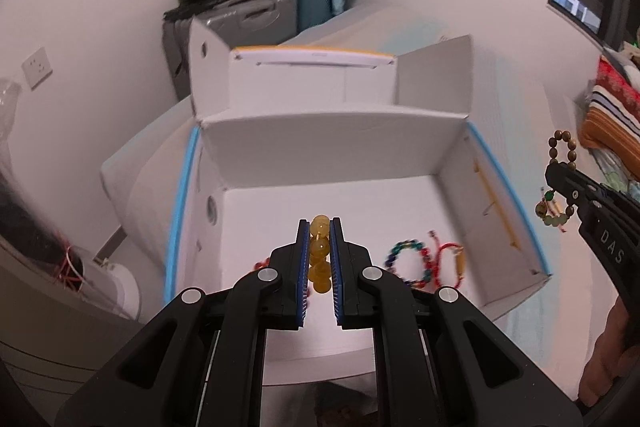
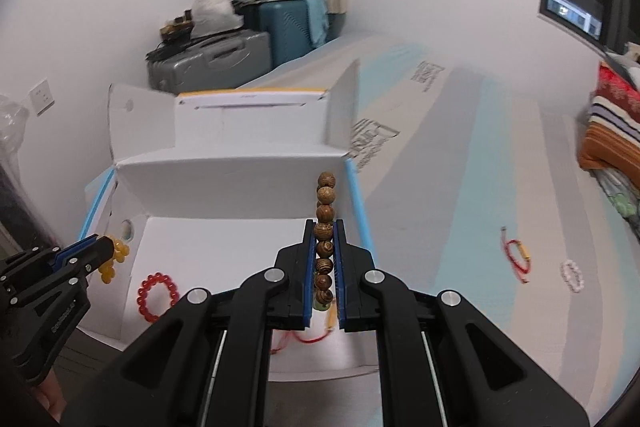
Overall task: Organize jewelry
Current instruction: 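Carry the amber beads in the left gripper while the right gripper carries the wooden bracelet to the box, then open the left gripper over the box while the right gripper releases the wooden bracelet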
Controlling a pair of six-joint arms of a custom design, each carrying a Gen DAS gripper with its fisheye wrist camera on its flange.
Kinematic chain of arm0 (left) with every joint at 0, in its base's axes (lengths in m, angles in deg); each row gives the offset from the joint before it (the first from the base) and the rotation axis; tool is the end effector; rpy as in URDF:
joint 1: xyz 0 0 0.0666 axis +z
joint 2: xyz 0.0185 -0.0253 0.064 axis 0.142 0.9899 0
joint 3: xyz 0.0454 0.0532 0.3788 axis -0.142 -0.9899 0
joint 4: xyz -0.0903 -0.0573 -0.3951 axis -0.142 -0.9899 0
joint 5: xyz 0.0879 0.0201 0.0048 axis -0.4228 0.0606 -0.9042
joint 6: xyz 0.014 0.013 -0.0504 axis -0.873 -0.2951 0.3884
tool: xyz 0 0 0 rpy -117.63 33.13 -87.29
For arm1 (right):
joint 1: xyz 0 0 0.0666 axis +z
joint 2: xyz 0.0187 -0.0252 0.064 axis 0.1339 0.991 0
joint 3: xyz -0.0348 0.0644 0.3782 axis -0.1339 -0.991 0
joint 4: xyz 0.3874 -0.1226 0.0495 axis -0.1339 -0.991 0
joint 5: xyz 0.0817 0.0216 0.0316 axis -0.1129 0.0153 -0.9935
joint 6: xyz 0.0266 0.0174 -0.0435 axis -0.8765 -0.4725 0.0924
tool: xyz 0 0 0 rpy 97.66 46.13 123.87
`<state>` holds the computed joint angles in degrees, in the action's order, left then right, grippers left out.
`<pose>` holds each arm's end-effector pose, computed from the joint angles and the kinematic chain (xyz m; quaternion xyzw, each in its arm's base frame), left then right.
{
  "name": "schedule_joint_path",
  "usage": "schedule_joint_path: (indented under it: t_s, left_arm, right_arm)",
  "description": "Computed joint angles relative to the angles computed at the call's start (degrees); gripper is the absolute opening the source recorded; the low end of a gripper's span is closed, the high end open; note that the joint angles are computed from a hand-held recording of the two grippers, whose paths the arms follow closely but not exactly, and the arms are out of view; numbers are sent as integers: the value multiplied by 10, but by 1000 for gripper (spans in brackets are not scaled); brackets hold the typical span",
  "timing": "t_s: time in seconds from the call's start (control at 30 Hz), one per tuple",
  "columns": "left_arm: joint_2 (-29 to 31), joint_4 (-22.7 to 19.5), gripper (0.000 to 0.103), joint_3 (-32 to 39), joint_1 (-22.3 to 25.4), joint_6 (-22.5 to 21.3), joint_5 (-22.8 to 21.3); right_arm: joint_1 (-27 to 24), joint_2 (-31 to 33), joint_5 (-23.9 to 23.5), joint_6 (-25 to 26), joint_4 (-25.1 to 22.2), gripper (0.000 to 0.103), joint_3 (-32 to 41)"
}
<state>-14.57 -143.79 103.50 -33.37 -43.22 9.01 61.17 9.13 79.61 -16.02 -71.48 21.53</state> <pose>0.3187 -0.2701 0.5365 0.1177 0.9276 -0.0641 0.3487 0.2944 0.3552 0.5543 0.0970 0.9053 -0.0511 0.4104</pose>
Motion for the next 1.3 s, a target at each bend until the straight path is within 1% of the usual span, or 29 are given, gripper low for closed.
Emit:
schedule_joint_path:
  t_s: [0.27, 0.47, 0.6, 0.67, 0.8, 0.93, 1.07, 1.13, 1.17, 1.2, 1.23, 1.27, 1.3]
  left_arm:
    - [9, -2, 9, -30, 38, -5, 25]
    - [29, -9, 9, -40, 58, -14, 42]
    - [43, -17, 9, -38, 61, -22, 64]
    - [50, -21, 9, -37, 59, -23, 62]
    - [58, -26, 9, -35, 56, -22, 52]
    - [59, -30, 9, -34, 52, -26, 47]
    - [57, -25, 11, -37, 51, -21, 45]
    - [55, -25, 12, -37, 50, -20, 40]
    - [53, -25, 13, -38, 49, -20, 36]
    - [51, -24, 16, -38, 48, -18, 28]
    - [47, -21, 26, -39, 47, -16, 23]
    - [40, -15, 36, -42, 46, -14, 16]
    - [35, -12, 41, -42, 45, -12, 9]
  right_arm:
    - [-21, 16, -74, 20, 51, 7, -38]
    - [-40, 24, -130, 27, 63, 7, -57]
    - [-49, 32, -155, 33, 62, 7, -62]
    - [-52, 39, -162, 31, 50, 7, -59]
    - [-59, 47, -184, 33, 45, 7, -61]
    - [-62, 50, -195, 31, 51, 8, -69]
    - [-60, 49, -200, 31, 61, 11, -76]
    - [-58, 47, -199, 29, 67, 22, -76]
    - [-56, 45, -196, 26, 70, 34, -77]
    - [-54, 43, -193, 25, 74, 40, -77]
    - [-52, 40, -190, 27, 77, 42, -76]
    - [-49, 37, -183, 28, 79, 48, -74]
    - [-46, 33, -174, 29, 80, 55, -73]
